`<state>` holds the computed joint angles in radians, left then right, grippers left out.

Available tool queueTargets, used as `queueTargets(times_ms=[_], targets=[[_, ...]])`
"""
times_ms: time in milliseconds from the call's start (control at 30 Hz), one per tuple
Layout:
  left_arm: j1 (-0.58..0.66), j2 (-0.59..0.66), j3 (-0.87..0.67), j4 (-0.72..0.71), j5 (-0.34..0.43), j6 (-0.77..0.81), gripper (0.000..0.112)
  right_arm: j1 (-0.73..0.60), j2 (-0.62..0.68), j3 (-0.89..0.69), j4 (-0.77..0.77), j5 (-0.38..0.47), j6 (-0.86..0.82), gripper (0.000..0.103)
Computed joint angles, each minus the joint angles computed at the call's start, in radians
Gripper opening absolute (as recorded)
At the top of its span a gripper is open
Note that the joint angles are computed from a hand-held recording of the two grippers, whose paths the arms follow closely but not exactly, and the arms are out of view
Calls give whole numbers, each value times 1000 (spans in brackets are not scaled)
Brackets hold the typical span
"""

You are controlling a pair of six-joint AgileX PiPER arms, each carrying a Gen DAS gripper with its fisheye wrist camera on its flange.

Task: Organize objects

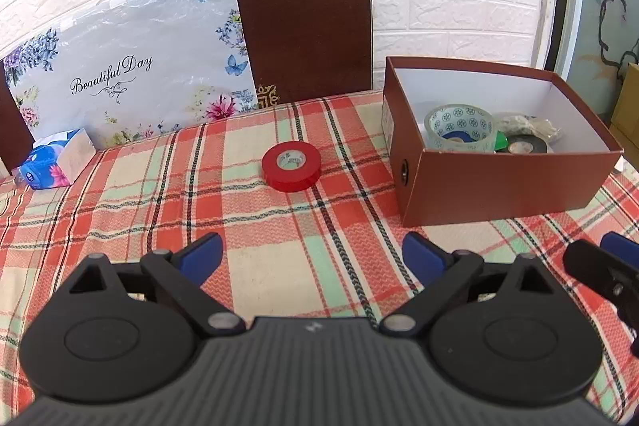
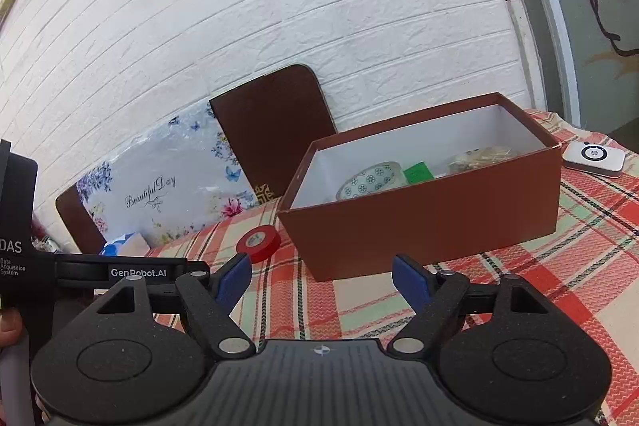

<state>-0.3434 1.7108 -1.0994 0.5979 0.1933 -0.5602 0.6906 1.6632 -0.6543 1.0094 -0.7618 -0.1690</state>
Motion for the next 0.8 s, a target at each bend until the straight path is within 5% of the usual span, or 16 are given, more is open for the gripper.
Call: queueTargets(times_ms=[400, 800], targets=[[-8, -13, 17, 55, 0, -48, 100, 18, 12, -22, 38, -2, -34, 78], [-35, -27, 46, 315, -4, -298, 103, 24, 10, -3, 37, -28, -28, 78]])
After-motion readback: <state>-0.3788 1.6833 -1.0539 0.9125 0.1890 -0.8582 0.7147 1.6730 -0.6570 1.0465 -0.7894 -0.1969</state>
